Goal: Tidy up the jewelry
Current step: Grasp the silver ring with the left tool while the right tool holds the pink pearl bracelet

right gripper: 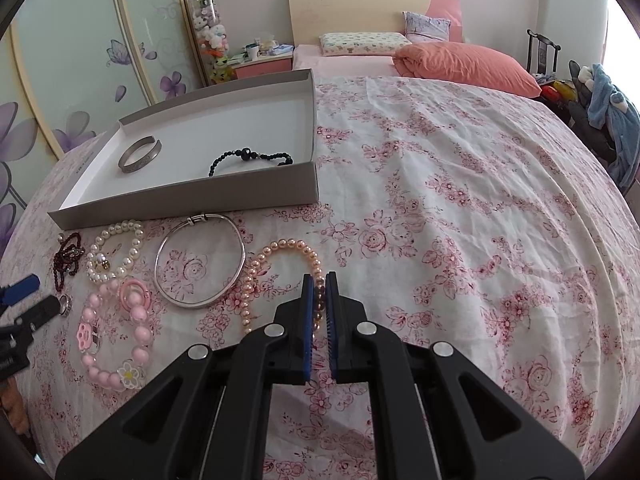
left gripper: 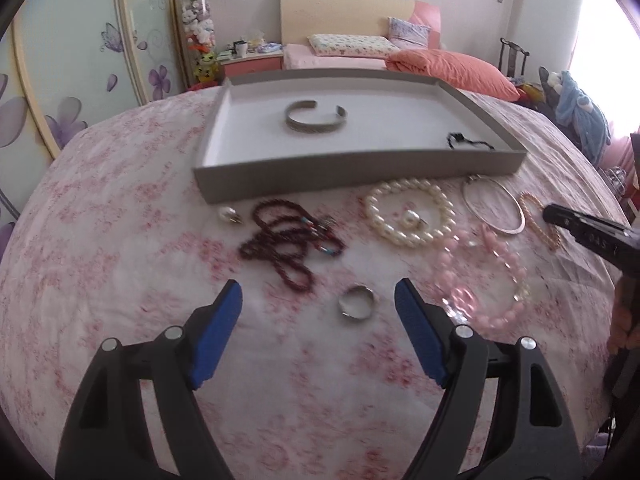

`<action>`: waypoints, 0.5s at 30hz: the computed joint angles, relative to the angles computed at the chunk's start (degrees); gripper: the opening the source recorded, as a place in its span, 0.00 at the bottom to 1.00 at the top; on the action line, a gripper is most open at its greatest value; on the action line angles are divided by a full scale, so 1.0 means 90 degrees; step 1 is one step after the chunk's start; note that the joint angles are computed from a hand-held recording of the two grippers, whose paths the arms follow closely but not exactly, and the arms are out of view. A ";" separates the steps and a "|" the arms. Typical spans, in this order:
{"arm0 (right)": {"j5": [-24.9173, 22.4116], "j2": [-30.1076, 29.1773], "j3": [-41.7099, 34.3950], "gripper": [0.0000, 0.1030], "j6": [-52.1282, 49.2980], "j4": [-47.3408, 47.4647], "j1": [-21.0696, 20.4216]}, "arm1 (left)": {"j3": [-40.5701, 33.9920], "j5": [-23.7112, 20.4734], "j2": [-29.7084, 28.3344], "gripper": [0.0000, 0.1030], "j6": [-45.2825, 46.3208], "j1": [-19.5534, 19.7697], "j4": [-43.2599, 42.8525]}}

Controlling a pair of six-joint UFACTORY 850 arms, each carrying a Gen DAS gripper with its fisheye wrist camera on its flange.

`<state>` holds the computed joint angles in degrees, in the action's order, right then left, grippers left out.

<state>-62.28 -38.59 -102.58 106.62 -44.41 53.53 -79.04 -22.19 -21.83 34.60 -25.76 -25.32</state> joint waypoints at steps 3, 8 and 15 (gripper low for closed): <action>-0.0003 -0.0004 -0.0008 0.07 -0.0007 0.0002 -0.0001 | 0.0013 0.0044 -0.0040 0.73 -0.0334 -0.0123 0.0413; 0.0032 0.0001 0.0000 0.07 0.0025 -0.0010 0.0000 | -0.0018 0.0097 -0.0095 0.59 -0.0797 -0.0228 0.0796; 0.0033 0.0008 0.0011 0.07 0.0027 -0.0010 -0.0001 | 0.0027 0.0247 -0.0071 0.38 -0.0839 -0.0287 0.0772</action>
